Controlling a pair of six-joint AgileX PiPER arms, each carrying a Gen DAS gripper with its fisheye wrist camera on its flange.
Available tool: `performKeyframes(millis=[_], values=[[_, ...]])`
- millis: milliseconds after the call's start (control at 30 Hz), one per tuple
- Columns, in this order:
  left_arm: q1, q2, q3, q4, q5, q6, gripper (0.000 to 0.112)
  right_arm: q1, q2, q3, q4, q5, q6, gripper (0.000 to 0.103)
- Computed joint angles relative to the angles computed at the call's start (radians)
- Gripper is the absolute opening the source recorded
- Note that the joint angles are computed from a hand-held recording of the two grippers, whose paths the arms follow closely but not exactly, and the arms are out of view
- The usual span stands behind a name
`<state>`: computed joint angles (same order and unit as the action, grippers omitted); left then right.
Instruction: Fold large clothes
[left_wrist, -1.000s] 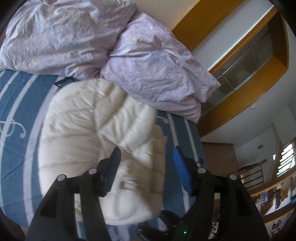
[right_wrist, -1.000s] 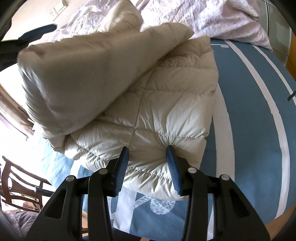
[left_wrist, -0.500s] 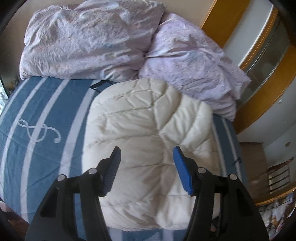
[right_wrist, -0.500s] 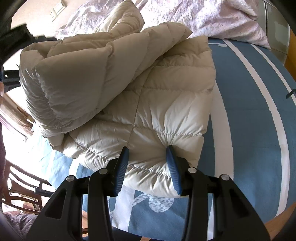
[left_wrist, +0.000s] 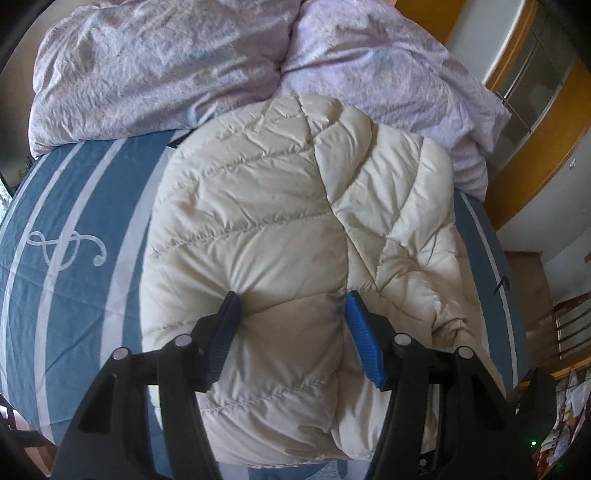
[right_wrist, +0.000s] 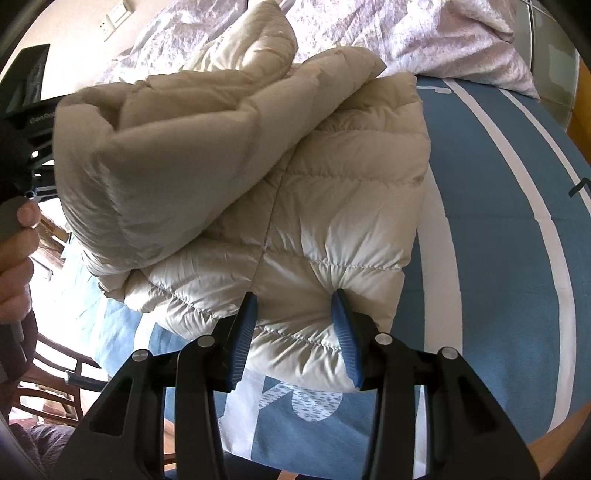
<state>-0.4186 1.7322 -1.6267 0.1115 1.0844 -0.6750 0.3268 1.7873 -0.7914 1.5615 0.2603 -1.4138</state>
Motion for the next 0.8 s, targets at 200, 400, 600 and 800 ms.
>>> performKeyframes(millis=[200,400,600,800], values=[[-0.033,0.023,0.007,-0.002,-0.011,-0.010,0.059,-0.004,-0.012,0.016,0.037,-0.004,-0.034,0.044],[-0.050,0.048,0.011,-0.018,-0.024,-0.010,0.059,-0.020,-0.026,0.033,0.050,-0.002,-0.054,0.044],[-0.053,0.090,-0.020,-0.029,-0.015,0.002,0.060,-0.036,-0.041,0.054,0.063,-0.001,-0.077,0.044],[-0.064,0.134,-0.056,-0.032,-0.003,0.014,0.061,-0.049,-0.039,0.054,0.054,-0.001,-0.064,0.044]])
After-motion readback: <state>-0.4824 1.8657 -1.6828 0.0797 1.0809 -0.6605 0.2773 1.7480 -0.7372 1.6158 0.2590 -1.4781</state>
